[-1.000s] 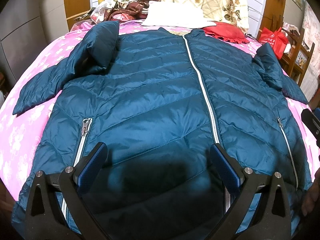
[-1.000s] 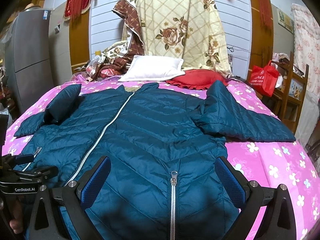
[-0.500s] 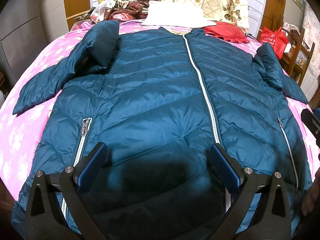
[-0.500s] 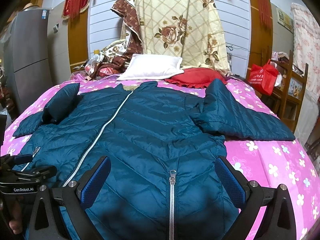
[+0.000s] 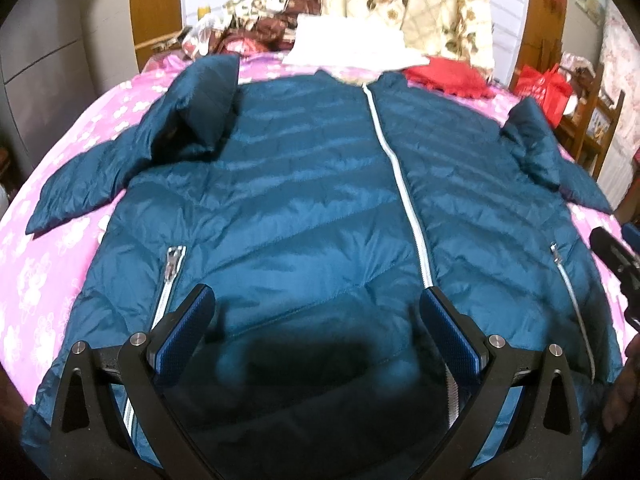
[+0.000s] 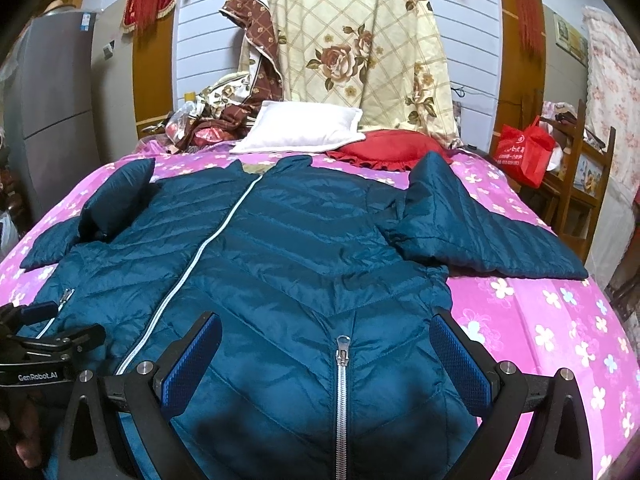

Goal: Fold large clothes

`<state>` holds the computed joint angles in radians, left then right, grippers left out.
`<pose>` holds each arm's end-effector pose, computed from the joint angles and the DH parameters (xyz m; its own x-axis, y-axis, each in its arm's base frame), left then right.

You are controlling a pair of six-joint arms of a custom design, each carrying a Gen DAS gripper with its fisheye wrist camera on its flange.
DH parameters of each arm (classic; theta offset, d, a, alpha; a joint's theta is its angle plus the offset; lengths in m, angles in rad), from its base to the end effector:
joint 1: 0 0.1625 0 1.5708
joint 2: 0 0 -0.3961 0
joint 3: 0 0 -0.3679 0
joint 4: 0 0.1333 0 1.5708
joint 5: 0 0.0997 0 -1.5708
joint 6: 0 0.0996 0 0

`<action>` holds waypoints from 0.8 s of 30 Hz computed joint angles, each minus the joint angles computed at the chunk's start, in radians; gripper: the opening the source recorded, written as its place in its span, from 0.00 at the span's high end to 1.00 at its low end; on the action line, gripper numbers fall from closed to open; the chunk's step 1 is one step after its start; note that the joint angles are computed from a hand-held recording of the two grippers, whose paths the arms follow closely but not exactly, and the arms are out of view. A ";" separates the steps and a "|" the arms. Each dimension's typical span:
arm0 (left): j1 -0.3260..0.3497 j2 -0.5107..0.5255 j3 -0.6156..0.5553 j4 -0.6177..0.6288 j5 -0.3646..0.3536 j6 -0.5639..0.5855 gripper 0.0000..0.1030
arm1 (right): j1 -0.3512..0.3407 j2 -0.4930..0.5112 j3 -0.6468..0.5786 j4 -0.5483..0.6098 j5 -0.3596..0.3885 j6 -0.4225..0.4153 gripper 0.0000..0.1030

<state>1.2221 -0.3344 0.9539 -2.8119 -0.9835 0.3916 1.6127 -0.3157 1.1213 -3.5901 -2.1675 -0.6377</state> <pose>-0.0972 -0.8191 0.0695 -0.7190 0.2742 -0.6386 0.5974 0.7134 -0.3663 0.1084 -0.7395 0.0847 -0.6730 0.1869 0.7156 -0.5169 0.5731 -0.6358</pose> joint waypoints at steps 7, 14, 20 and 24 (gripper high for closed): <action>0.008 -0.006 0.005 -0.015 -0.054 0.008 0.00 | 0.000 -0.002 -0.005 0.010 -0.013 0.022 0.00; 0.004 0.002 -0.004 0.018 -0.039 0.019 0.00 | 0.001 -0.012 0.017 -0.012 -0.021 0.026 0.00; -0.002 0.014 0.003 -0.031 0.010 0.062 0.00 | -0.003 -0.035 0.050 -0.020 -0.020 0.047 0.00; -0.001 0.020 -0.002 -0.040 0.039 0.055 0.00 | -0.007 -0.052 0.070 -0.017 -0.016 0.073 0.00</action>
<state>1.2214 -0.3139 0.9522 -2.8524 -0.9448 0.4469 1.6053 -0.3676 1.1917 -3.6071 -2.1837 -0.5645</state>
